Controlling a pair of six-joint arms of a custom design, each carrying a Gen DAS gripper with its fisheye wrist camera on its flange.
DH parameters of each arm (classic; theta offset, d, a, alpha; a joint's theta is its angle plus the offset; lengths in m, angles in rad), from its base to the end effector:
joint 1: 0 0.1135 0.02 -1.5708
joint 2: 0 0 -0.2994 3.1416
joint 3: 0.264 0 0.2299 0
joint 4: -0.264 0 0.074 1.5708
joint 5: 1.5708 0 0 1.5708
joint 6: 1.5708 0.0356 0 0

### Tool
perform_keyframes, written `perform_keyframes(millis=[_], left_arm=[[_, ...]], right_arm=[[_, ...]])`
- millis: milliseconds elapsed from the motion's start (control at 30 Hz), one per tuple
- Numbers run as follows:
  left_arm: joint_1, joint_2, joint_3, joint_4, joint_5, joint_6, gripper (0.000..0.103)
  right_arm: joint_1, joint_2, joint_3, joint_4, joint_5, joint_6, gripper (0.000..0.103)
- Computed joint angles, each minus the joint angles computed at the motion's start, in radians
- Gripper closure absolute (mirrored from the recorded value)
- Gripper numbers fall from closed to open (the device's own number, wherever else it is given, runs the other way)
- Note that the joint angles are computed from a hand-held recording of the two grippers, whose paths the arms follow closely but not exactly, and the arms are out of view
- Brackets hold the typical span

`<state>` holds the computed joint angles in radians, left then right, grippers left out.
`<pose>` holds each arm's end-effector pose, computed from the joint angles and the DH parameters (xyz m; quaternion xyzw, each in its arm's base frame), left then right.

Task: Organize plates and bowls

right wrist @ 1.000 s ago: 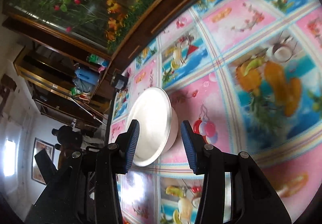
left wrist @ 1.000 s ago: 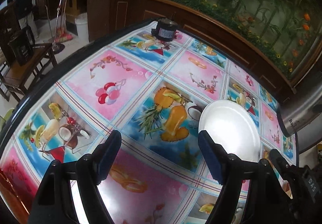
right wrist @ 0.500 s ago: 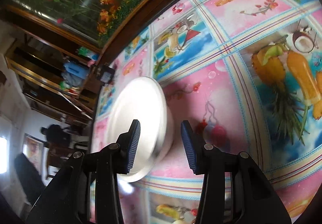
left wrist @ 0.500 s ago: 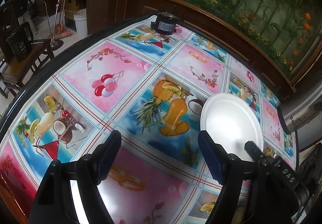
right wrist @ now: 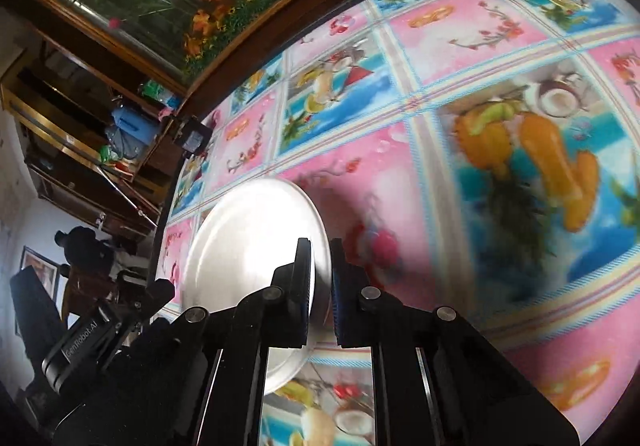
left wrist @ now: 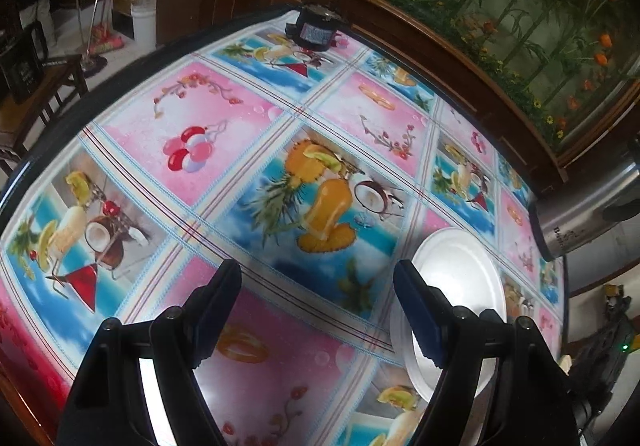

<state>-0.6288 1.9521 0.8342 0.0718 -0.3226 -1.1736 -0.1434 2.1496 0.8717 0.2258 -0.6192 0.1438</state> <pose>0.2787 -0.1888 0.1248 -0.2966 0.9069 -0.1044 0.2805 0.3556 -0.0305 0.0795 0.0544 0.9223 0.2945 0.2442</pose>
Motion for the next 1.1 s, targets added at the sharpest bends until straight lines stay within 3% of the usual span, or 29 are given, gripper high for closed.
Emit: perform_keyframes(millis=[100, 233, 667, 967, 1033, 1100], left_arm=[[-0.002, -0.014, -0.014, 0.029, 0.016, 0.005, 0.024], [-0.003, -0.008, -0.027, 0.103, 0.107, 0.032, 0.024], [-0.067, 0.078, 0.071, 0.106, 0.265, 0.105, 0.024], [-0.050, 0.132, 0.056, 0.203, 0.388, 0.083, 0.024], [-0.057, 0.135, 0.062, 0.198, 0.379, 0.086, 0.024], [-0.064, 0.131, 0.062, 0.199, 0.369, 0.088, 0.024]], right_arm=[[-0.026, -0.018, 0.004, -0.049, 0.020, -0.038, 0.094], [-0.073, -0.044, -0.021, -0.085, 0.018, -0.091, 0.094], [-0.263, -0.130, -0.094, -0.249, -0.085, -0.280, 0.094], [-0.294, -0.076, -0.057, -0.334, -0.149, -0.291, 0.093], [-0.302, -0.073, -0.052, -0.339, -0.156, -0.285, 0.091], [-0.308, -0.068, -0.044, -0.358, -0.171, -0.284, 0.083]])
